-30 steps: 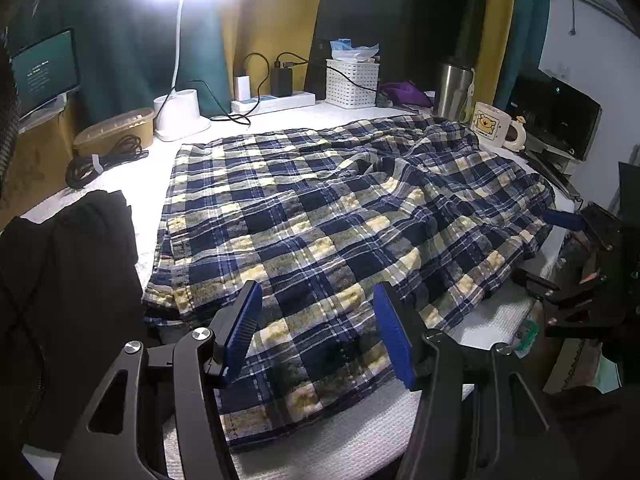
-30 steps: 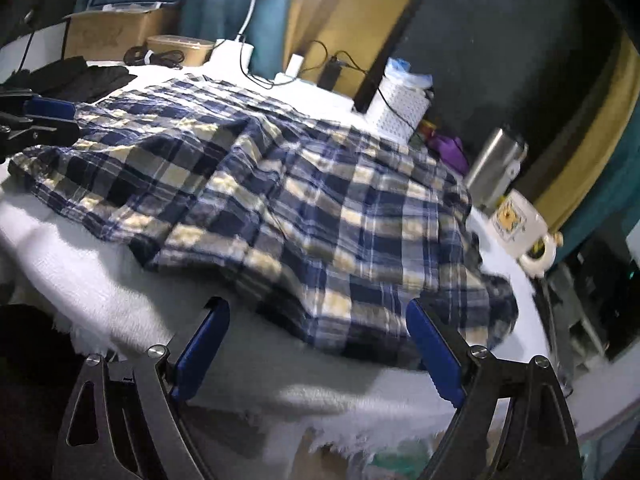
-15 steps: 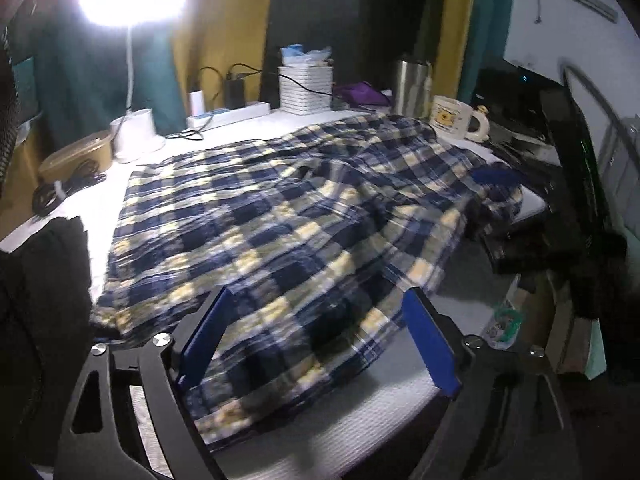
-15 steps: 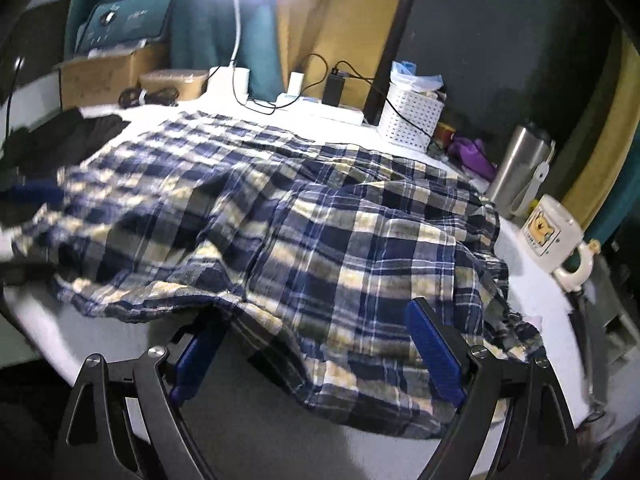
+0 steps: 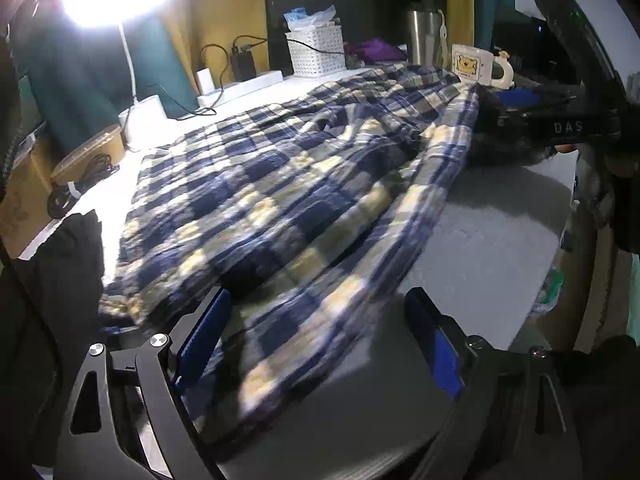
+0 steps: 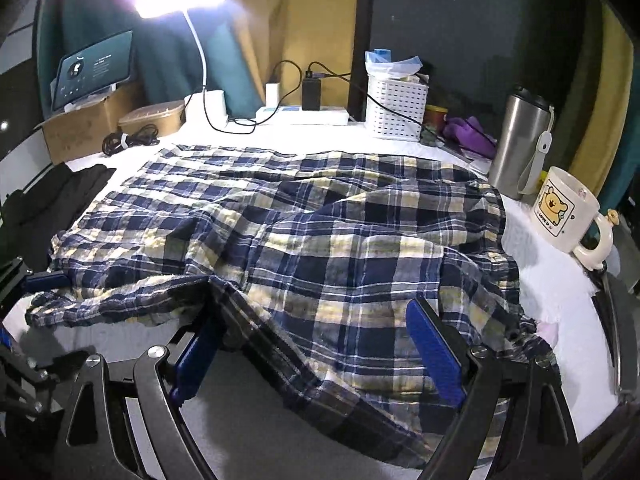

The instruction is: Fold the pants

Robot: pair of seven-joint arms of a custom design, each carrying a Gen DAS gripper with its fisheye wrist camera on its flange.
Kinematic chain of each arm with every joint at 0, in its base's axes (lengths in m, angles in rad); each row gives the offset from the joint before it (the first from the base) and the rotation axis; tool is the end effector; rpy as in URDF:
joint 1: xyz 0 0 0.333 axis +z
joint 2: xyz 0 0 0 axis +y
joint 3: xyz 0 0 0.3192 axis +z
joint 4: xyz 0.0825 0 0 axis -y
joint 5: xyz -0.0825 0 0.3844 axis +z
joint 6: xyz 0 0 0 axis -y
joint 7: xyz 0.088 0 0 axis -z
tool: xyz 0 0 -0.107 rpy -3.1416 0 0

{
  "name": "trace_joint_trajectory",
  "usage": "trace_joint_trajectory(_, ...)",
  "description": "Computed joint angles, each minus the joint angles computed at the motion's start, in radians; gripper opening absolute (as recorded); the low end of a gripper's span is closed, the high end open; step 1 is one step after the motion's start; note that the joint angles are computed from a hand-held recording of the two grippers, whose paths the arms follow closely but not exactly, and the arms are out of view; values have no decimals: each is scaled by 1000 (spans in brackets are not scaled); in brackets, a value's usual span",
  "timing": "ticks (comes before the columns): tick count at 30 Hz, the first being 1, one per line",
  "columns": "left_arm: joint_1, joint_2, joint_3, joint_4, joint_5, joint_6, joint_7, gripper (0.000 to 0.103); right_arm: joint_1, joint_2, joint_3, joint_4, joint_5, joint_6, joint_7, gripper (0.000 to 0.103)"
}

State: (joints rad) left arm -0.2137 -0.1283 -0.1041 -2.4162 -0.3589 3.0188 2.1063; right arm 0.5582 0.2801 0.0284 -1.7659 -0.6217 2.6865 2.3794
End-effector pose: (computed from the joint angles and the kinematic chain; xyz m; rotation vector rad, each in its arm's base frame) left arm 0.5007 -0.1383 0.4452 -1.2919 2.2227 -0.7746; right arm 0.5561 0.3897 0.4761 -1.9676 1.5309 -0.6332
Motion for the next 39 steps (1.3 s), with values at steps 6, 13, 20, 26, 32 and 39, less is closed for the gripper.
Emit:
trace_joint_trajectory(6,14,-27,33,-20,38,31,10,19,4,-22,0,-39,-18,15,15,91)
trace_joint_trajectory(13,-72,-61,120,-17,-57,114,60,8,46,-32,4,-67,-160,-19,87,91)
trace_joint_trajectory(20,-258,-104,277,7,-252,131,201,5,71,-9,-1,-71,-317,-31,160,91)
trace_joint_trajectory(26,-301,-133,311,26,-352,134,273,5,45,-30,-11,-99,-380,-35,231,91)
trace_joint_trajectory(32,-265,-136,280,17,-295,183,220,5,3,-65,-6,-138,-382,-58,258,91)
trace_joint_trajectory(39,-288,-149,307,7,-198,203,157,5,-42,-109,7,-186,-439,-94,328,73)
